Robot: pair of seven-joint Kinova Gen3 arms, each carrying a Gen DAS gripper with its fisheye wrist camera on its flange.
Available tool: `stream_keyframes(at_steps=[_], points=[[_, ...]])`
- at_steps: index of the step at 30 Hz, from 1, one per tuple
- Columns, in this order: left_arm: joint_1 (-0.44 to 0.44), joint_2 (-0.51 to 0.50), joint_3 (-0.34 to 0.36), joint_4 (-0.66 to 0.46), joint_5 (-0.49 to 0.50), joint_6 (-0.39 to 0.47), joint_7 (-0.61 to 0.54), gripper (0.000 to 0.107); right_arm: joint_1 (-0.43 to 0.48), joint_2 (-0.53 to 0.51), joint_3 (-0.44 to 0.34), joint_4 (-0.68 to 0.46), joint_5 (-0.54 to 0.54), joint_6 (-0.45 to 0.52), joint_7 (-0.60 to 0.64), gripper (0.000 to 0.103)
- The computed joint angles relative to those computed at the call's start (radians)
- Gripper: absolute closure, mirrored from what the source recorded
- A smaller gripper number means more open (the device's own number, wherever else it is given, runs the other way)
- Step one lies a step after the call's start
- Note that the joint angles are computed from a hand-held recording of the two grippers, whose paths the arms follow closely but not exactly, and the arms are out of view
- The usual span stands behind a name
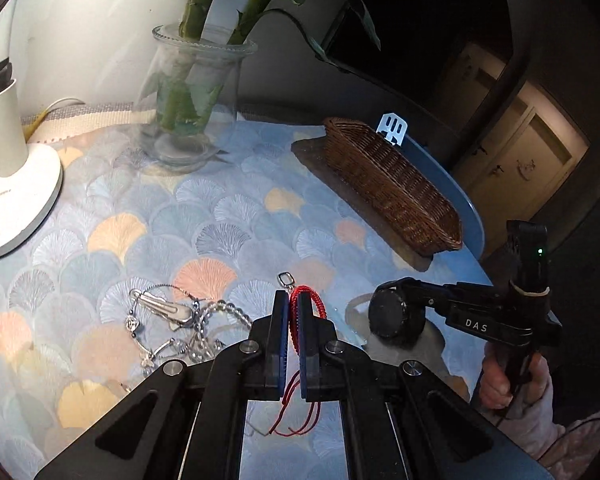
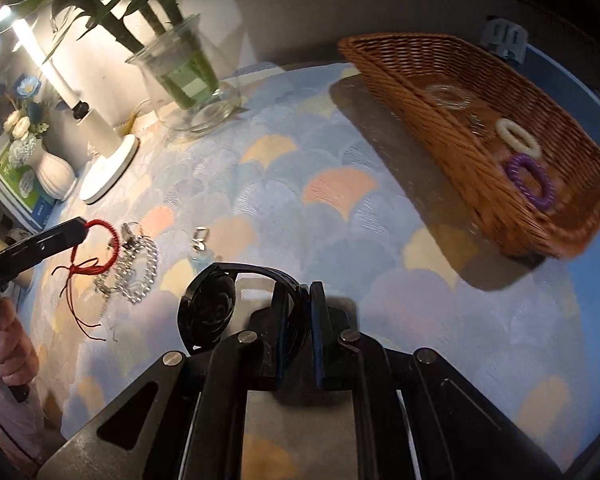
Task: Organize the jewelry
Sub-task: 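Carry the watch and red bracelet into the wicker basket and release both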
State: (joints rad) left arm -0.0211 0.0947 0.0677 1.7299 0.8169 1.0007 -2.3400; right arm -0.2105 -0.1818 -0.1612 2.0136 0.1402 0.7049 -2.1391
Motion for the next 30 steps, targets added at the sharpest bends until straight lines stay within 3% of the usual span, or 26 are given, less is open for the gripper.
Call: stream_keyframes(at_steps=[4,8,17,24,30], points=[[0.007,-0.019,-0.002,0.034,-0.005,-0.002,0.010,0.104,-0.059,-0.053,0.084,0.037,-0.050,-0.008,0.038,0.091],[0.023,-0.031,0.003,0.040,-0.001,-0.005,0.009,0.104,0.016,-0.086,0.043,0.047,-0.098,0.002,0.092,0.091],[0.106,-0.028,0.045,-0.038,-0.027,-0.021,0.059,0.104,0.040,-0.178,0.110,0.054,-0.184,0.020,0.201,0.091],[0.207,0.078,0.104,-0.250,-0.137,-0.052,0.243,0.104,0.105,-0.236,0.204,0.020,-0.224,0.008,0.282,0.091],[0.277,0.248,0.159,-0.491,-0.199,-0.064,0.397,0.104,0.216,-0.135,0.271,-0.095,-0.222,0.025,0.289,0.091]])
